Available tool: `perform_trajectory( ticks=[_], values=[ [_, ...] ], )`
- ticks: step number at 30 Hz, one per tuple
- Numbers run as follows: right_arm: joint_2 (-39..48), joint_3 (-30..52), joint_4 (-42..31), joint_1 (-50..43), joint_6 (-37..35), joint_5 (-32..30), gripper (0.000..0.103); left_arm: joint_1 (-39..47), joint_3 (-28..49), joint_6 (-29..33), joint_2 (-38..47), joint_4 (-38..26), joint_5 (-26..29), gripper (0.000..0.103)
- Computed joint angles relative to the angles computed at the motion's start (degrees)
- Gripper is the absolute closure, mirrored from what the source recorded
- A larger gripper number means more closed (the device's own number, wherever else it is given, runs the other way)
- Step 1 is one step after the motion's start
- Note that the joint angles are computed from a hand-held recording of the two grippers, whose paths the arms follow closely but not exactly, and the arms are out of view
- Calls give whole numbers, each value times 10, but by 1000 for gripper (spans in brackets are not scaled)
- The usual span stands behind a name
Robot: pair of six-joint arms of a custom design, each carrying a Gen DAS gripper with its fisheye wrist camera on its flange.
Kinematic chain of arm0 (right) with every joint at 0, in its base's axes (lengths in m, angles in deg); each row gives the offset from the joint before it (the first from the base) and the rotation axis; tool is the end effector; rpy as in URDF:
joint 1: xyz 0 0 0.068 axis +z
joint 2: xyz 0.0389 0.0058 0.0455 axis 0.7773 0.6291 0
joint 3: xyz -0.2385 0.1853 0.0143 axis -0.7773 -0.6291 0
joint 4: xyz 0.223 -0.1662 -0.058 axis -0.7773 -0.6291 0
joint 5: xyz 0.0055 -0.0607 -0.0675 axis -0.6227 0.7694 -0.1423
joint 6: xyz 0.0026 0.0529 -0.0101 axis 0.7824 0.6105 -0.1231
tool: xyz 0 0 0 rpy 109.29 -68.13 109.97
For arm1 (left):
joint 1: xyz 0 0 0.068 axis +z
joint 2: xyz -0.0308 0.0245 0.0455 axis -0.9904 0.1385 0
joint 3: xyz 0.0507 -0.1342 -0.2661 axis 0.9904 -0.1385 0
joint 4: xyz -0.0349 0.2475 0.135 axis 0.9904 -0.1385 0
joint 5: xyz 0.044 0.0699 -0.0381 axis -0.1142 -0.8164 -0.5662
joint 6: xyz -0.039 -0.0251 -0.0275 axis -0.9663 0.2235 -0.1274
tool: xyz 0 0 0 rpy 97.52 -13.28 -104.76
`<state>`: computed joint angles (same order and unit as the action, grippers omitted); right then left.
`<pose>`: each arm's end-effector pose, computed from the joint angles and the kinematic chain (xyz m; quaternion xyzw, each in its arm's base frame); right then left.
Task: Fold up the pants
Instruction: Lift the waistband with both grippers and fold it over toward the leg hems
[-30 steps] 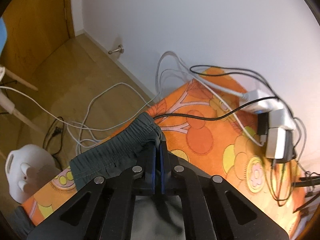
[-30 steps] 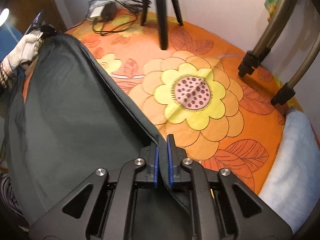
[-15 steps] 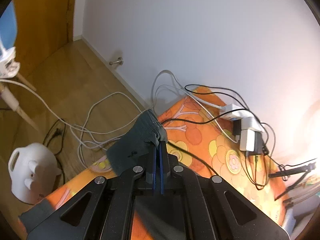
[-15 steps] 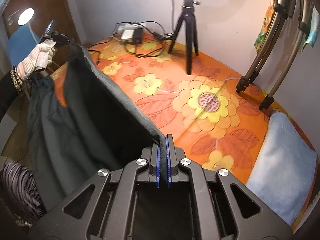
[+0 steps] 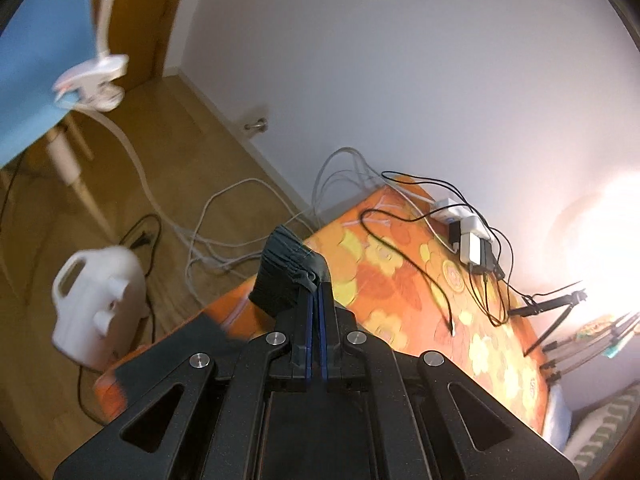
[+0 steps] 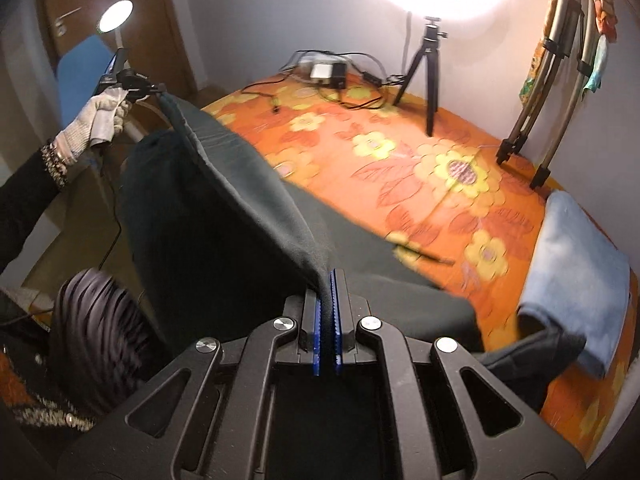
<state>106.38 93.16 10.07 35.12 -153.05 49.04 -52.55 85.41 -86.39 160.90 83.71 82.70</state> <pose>0.3659 -0.0836 0.1704 -0.4866 0.8229 0.1728 0.2373 0.2765 0.1553 0.1268 -0.5144 0.7763 -0.0405 0.3620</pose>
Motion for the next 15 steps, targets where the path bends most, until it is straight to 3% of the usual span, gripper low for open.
perform_trajectory(
  ticks=[6, 15],
  values=[
    [-39, -95, -9, -50, -77, 23, 98, 43, -130, 23, -78, 51, 44, 102],
    [-35, -187, 65, -78, -120, 85, 98, 120, -245, 86, -77, 118, 128, 102]
  ],
)
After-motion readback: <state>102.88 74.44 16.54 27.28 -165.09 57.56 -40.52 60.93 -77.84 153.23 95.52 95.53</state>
